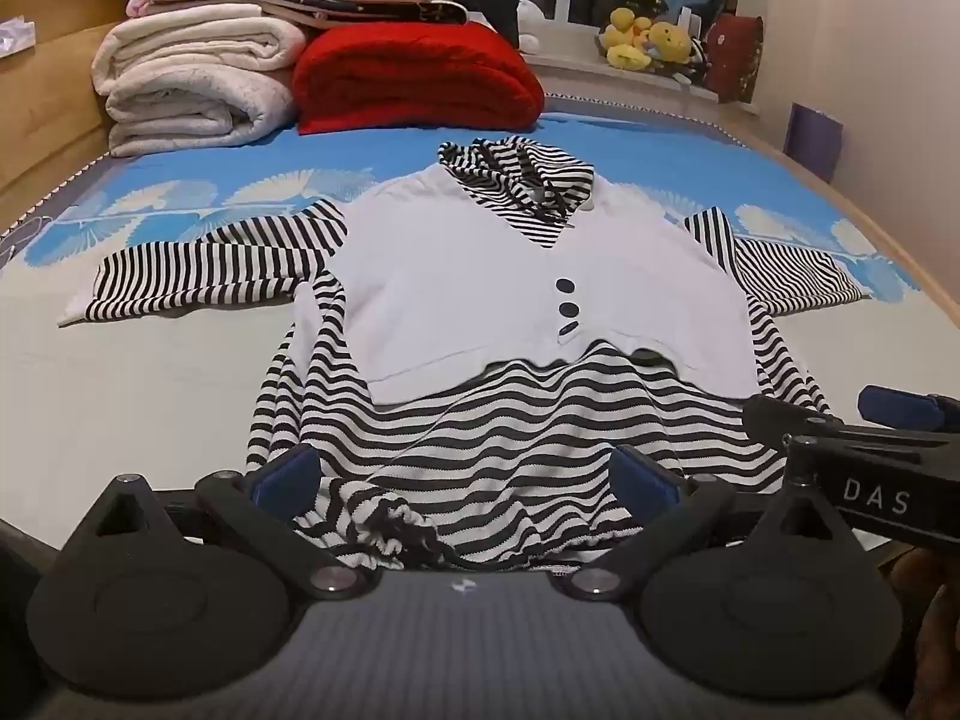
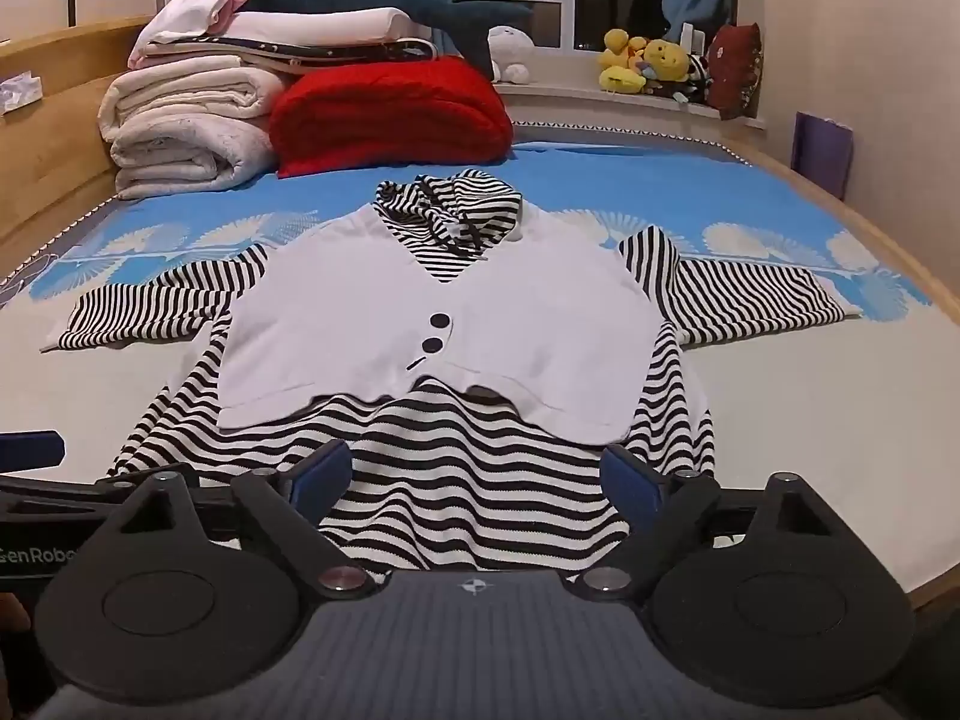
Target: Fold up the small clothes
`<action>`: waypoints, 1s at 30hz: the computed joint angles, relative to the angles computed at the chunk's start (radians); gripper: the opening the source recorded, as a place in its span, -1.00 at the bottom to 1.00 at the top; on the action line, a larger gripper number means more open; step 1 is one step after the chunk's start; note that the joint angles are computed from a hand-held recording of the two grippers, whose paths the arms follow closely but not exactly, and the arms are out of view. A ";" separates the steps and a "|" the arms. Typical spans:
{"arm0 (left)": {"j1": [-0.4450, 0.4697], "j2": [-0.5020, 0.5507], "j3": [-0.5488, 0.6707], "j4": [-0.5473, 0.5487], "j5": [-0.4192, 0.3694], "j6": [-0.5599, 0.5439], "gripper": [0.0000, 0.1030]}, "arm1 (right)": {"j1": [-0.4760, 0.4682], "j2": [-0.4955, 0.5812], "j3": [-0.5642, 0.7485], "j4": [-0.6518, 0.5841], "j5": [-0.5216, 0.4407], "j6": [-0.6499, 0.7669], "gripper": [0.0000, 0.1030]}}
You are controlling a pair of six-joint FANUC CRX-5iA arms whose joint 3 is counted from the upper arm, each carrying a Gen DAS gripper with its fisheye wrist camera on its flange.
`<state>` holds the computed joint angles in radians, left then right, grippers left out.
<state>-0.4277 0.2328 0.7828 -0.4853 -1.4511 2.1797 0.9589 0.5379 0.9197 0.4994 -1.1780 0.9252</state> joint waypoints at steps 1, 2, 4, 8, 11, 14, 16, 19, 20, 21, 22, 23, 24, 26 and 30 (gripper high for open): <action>0.002 0.000 -0.001 0.003 0.002 0.001 0.99 | 0.000 0.001 0.001 -0.002 0.001 -0.001 0.68; 0.004 -0.001 -0.002 0.005 0.004 0.001 0.99 | 0.001 0.001 0.000 -0.001 0.003 -0.004 0.68; 0.006 0.000 -0.004 0.008 0.006 0.000 0.99 | 0.005 -0.002 -0.013 0.011 0.014 -0.014 0.66; -0.002 -0.005 -0.011 0.002 0.006 0.014 0.99 | 0.008 -0.005 -0.025 0.027 0.033 -0.020 0.58; -0.001 -0.007 -0.013 0.003 0.007 0.016 0.99 | 0.006 -0.021 -0.055 0.031 0.054 -0.035 0.58; 0.000 -0.004 -0.009 0.005 0.000 0.015 0.99 | 0.009 -0.012 -0.038 0.032 0.045 -0.032 0.58; 0.001 -0.005 -0.010 0.005 0.000 0.012 0.98 | 0.010 -0.014 -0.044 0.036 0.045 -0.033 0.58; 0.000 -0.009 -0.015 0.004 0.008 0.014 0.98 | 0.010 -0.021 -0.058 0.040 0.058 -0.048 0.58; 0.002 -0.013 -0.020 0.006 0.012 0.014 0.98 | 0.009 -0.022 -0.058 0.036 0.058 -0.048 0.58; 0.004 -0.015 -0.023 0.010 0.017 0.013 0.98 | 0.008 -0.026 -0.064 0.034 0.065 -0.052 0.58; 0.004 -0.017 -0.025 0.013 0.020 0.012 0.97 | 0.007 -0.029 -0.071 0.035 0.071 -0.054 0.58; 0.005 -0.017 -0.027 0.014 0.021 0.011 0.97 | 0.006 -0.040 -0.093 0.045 0.090 -0.061 0.58; 0.005 -0.018 -0.028 0.015 0.022 0.010 0.96 | 0.006 -0.045 -0.103 0.047 0.100 -0.068 0.58; 0.008 -0.016 -0.026 0.022 0.021 0.008 0.96 | 0.006 -0.035 -0.082 0.036 0.082 -0.056 0.58; 0.010 -0.014 -0.024 0.025 0.019 0.004 0.95 | 0.008 -0.020 -0.051 0.026 0.049 -0.033 0.58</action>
<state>-0.4175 0.2187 0.7587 -0.4605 -1.4320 2.1833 0.9665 0.5174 0.8692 0.5255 -1.1288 0.8917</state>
